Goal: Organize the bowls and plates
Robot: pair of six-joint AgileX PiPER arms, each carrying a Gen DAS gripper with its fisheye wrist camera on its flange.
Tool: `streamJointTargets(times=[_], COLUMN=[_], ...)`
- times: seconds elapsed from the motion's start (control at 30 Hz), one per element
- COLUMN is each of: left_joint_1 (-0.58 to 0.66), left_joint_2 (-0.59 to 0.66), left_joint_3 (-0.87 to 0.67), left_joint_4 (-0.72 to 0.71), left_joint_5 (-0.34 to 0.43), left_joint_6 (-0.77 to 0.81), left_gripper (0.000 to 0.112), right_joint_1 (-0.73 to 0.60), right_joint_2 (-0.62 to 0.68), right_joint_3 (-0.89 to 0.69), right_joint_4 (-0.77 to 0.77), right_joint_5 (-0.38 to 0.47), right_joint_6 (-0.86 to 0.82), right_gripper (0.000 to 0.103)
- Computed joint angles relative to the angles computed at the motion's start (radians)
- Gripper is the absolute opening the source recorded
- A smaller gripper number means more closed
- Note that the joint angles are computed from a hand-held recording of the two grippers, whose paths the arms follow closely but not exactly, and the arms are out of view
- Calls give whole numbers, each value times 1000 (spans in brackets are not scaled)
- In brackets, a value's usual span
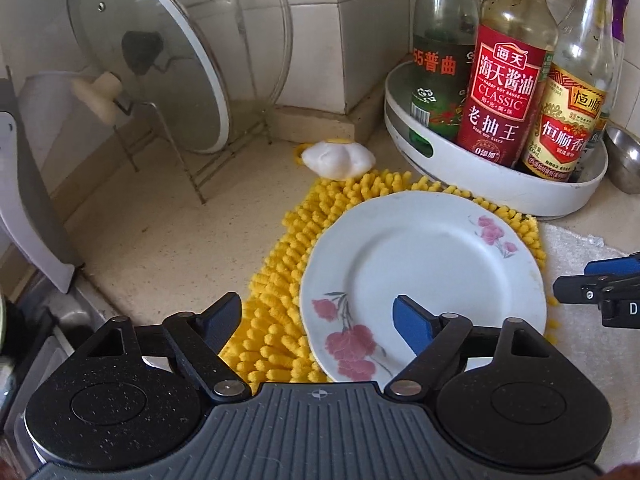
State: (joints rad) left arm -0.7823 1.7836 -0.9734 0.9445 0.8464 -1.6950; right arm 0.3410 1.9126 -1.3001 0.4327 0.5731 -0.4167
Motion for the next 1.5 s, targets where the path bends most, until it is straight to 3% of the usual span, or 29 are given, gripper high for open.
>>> streamJointTargets(times=[0.57,0.93,1.07,1.23,1.3,1.37,1.5], left_joint_1=[113,146,144,154,163,170,152], left_joint_2=[11,65,72,74,74,79,80], left_joint_3=[18,-22,-34,-33,-27,-27,-36], left_joint_4=[11,-52,-56,-51,-38,-21,-18], left_joint_5=[-167,-234,-254,-273,-289,-302,-263], left_joint_6=[115,186,207,218,213,204,196], left_gripper=[87,80,78,80,80,79,73], right_joint_1=[39,42,31,29,38,38,38], right_joint_2=[42,56,89,99,96,100,94], right_joint_3=[-76,-89,-124,-113,-111,-116,-98], right_joint_4=[-151,-120,-23,50,44,73,93], right_joint_5=[10,23,84,81,72,78,63], right_joint_6=[179,170,92,28,17,-1,-20], right_gripper=[62,64,65,65,62,52,50])
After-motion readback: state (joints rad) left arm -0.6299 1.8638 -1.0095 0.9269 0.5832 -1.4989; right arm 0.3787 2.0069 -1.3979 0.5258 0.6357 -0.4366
